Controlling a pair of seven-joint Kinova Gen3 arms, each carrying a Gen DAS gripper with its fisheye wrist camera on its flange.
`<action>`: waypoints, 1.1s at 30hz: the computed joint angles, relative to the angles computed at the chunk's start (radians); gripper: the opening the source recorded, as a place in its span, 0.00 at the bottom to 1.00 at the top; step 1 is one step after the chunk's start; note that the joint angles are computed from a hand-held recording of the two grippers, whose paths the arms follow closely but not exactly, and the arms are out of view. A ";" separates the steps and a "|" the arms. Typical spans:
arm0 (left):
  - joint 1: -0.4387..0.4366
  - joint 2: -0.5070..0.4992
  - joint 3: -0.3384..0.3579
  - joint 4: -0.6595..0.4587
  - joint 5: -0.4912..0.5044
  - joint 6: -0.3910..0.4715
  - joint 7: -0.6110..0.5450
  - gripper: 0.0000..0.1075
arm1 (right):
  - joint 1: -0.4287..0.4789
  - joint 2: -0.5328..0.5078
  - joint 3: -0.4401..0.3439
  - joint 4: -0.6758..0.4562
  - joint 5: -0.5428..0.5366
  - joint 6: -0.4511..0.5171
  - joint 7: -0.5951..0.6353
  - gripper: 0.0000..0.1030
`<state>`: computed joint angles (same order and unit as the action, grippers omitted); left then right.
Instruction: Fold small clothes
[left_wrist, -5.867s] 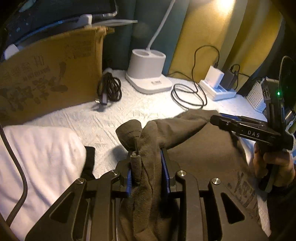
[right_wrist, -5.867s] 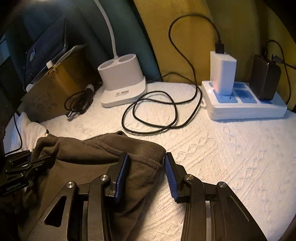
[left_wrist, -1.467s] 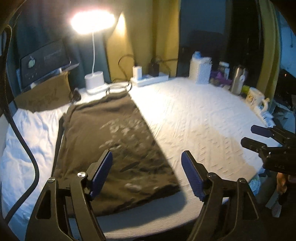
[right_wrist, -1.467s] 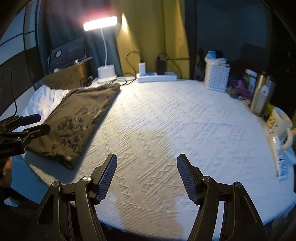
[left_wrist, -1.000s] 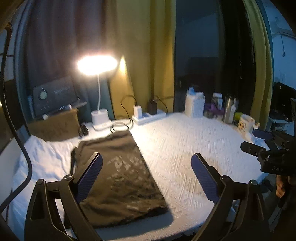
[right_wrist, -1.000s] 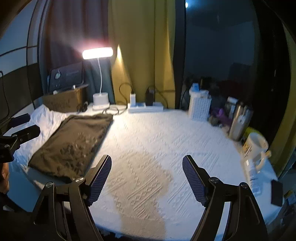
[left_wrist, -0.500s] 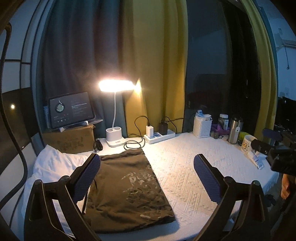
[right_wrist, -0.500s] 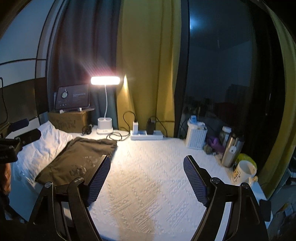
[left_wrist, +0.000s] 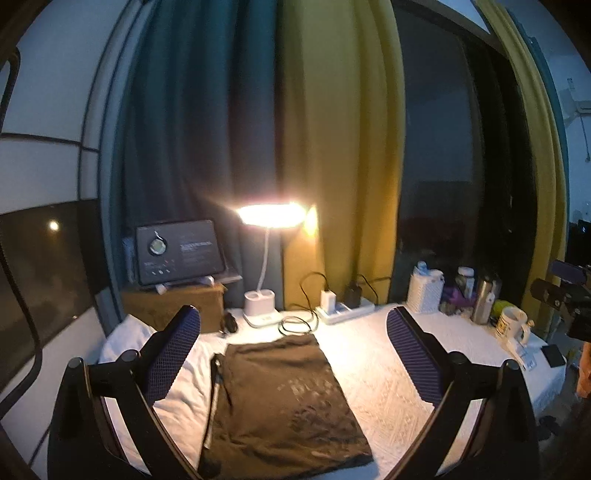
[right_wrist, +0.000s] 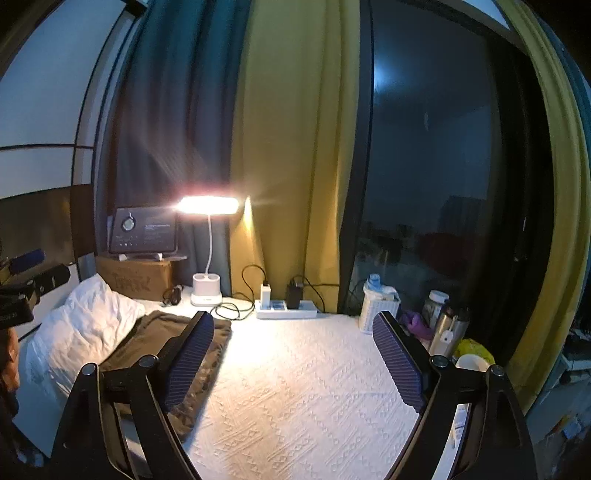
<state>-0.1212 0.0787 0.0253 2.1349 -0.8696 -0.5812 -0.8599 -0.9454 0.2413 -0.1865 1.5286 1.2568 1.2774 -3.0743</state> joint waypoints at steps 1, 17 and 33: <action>-0.007 -0.002 -0.005 0.003 0.004 -0.018 0.004 0.93 | -0.003 0.003 -0.001 -0.009 0.002 0.008 0.006 0.87; -0.055 -0.035 -0.053 -0.003 -0.042 -0.065 0.108 0.93 | -0.078 0.025 0.005 -0.092 0.113 0.069 -0.041 0.89; -0.073 -0.012 -0.055 -0.028 -0.041 -0.008 0.133 0.93 | -0.090 0.050 0.036 -0.162 0.122 0.038 0.013 0.90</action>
<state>-0.1943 0.0667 -0.0301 2.1069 -0.9108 -0.5891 -0.7273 -1.0354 0.2914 -0.1508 1.3670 1.3787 1.3157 -3.0611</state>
